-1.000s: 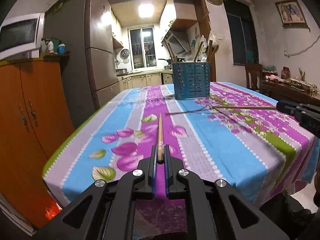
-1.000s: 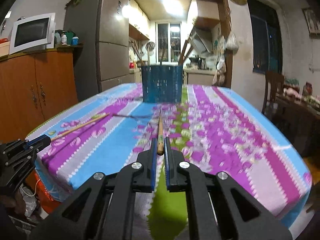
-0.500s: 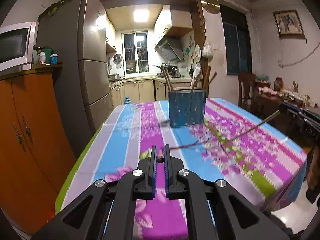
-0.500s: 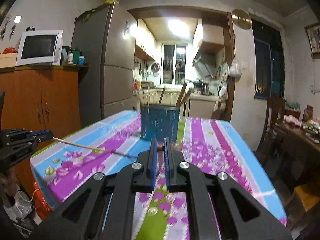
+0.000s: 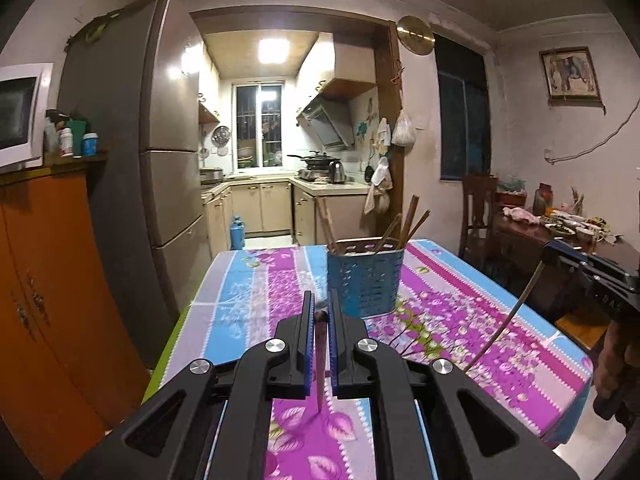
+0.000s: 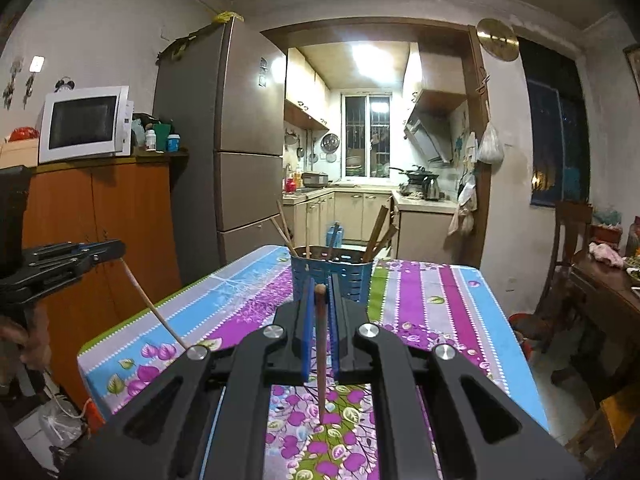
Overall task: Organize utensils
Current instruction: 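Lift both chopsticks and lower them into the blue holder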
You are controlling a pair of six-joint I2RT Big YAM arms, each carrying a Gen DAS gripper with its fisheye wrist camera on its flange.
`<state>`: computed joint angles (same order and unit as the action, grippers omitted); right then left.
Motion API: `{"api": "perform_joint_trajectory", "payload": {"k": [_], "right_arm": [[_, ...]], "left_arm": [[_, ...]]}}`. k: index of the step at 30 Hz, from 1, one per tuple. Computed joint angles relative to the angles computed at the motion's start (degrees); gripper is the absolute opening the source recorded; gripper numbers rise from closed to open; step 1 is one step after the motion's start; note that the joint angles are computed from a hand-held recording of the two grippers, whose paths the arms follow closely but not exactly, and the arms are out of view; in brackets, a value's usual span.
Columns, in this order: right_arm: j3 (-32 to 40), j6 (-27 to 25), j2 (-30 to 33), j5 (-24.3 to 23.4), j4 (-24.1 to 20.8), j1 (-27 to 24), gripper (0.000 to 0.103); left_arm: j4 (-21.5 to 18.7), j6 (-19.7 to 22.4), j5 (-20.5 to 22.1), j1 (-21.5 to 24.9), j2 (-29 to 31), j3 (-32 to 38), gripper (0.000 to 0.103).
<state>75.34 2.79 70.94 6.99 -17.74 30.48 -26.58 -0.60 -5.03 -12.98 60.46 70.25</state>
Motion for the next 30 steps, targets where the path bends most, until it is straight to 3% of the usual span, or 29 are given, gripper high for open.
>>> {"api": "perform_joint_trajectory", "payload": {"k": [7,18,24,30], "right_arm": [[3.6,3.1,0.9,-4.1,-4.3,-1.5,0.005],[9.8,0.5,4.2,-4.7,-6.2,-1.6,0.005],[20.3,-1.6,9.5,-4.0,-4.0,-3.2,0.005],[37.9,-1.2,19.9,-4.8,-4.4,-5.9,0.005]], "left_arm": [[-1.9,-0.6,4.9,-0.5,2.9,4.9,0.008],[-1.2,-1.0,10.1,-0.9,11.7,15.1,0.008],[-4.4,-1.4,11.3,0.0,22.6,32.1,0.008],[-10.2,-1.0,9.0,0.0,38.5,58.4,0.008]]}}
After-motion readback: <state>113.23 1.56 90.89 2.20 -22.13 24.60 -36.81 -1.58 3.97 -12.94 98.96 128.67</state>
